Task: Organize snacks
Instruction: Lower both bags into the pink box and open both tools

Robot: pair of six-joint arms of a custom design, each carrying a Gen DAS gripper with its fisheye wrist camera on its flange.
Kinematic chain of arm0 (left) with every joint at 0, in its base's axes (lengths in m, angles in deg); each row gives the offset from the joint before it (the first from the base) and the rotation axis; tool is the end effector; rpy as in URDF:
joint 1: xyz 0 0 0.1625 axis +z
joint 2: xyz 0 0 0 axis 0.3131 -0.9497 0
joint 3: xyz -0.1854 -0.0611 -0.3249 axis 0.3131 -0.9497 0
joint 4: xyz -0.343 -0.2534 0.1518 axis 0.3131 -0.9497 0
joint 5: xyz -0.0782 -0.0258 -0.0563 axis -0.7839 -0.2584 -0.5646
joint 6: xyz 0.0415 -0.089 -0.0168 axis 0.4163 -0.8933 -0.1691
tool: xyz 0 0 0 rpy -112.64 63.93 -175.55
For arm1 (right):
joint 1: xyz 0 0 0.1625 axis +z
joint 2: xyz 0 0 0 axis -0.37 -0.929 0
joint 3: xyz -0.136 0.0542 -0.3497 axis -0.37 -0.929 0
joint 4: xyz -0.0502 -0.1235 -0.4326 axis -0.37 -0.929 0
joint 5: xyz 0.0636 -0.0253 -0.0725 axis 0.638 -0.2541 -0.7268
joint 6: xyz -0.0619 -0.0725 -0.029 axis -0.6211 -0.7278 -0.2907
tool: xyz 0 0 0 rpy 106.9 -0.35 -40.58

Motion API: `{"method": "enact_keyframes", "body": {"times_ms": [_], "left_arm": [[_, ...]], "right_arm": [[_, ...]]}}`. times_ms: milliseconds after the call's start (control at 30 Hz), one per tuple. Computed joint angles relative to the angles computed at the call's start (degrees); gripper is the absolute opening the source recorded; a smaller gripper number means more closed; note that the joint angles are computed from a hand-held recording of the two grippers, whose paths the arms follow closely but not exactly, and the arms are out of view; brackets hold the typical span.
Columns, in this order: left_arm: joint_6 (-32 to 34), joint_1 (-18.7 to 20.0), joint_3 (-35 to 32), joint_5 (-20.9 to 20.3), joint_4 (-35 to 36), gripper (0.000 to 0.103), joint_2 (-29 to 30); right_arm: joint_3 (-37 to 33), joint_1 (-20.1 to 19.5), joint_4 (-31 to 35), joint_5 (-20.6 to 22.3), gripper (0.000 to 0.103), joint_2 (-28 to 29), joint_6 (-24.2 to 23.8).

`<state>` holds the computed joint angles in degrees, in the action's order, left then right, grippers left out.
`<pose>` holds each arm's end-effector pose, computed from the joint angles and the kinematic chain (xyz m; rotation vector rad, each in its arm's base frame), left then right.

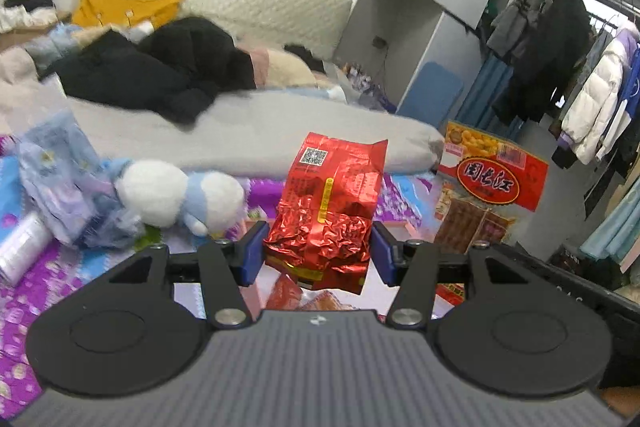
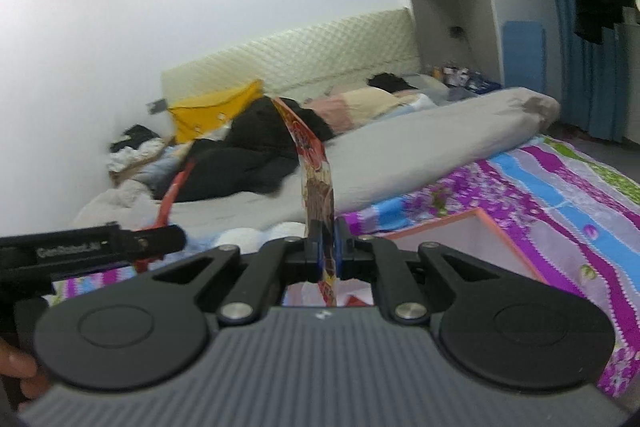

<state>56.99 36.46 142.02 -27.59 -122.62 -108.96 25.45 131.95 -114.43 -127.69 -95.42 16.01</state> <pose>-0.2762 -0.7540 0.4047 0.1051 2.2759 -1.4308 0.4087 -0.7865 0.2104 0.8654 -2.4875 1.2443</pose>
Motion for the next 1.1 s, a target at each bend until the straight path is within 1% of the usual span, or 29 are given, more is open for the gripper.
{"method": "enact_keyframes", "body": {"times_ms": [67,167,300,367,467,567,700,733,767,800,833,867,1000,1100], "left_arm": [[-1.8,1.5,-3.4,-1.6,3.4,0.060,2.6],[-4.2,3.6,-7.7,-3.8,8.7,0.060,6.0],[-8.2,6.1,-11.6,-6.6,15.4,0.060,9.5],[-10.3,7.3,-13.0,-8.3,18.2,0.060,10.6],[-11.3,8.3,-15.1,-9.1,21.2,0.060,12.4],[-11.8,8.8,-14.7,-9.7,21.9,0.060,12.4],[-11.7,8.9,-14.9,-10.2,21.7,0.061,12.5],[-11.2,8.7,-15.0,-10.3,21.9,0.063,12.4],[-10.7,8.3,-14.6,-10.0,21.9,0.068,12.0],[-10.6,7.8,-13.6,-9.3,21.7,0.076,11.2],[-10.5,7.3,-13.5,-8.4,21.8,0.079,10.9],[-10.1,6.9,-12.6,-7.8,20.7,0.079,10.3],[-8.7,4.9,-8.6,-6.8,18.0,0.079,6.8],[-6.7,2.9,-4.9,-4.7,14.9,0.079,3.8]], "right_arm": [[-2.1,-0.9,1.5,-1.1,0.008,1.4,0.1],[-6.3,-2.1,5.6,-3.1,0.008,4.2,0.7],[-10.4,-3.5,10.4,-5.3,0.008,7.3,1.1],[-11.7,-4.0,11.6,-6.7,0.009,8.6,1.9],[-12.9,-4.7,14.5,-8.2,0.009,9.8,3.4],[-12.8,-5.1,16.3,-9.0,0.009,9.9,4.7],[-13.7,-5.1,17.7,-8.8,0.010,10.3,4.9],[-13.9,-4.9,17.7,-9.4,0.011,10.3,5.1],[-14.8,-4.8,18.4,-9.7,0.011,10.6,5.1],[-14.7,-4.7,18.5,-9.9,0.011,10.4,5.1],[-14.4,-4.6,18.1,-10.0,0.011,10.0,5.1],[-14.4,-4.5,17.7,-10.1,0.011,9.9,5.0],[-10.3,-3.5,14.0,-9.7,0.011,6.7,4.0],[-6.8,-2.4,11.1,-9.3,0.011,3.9,3.2]]}}
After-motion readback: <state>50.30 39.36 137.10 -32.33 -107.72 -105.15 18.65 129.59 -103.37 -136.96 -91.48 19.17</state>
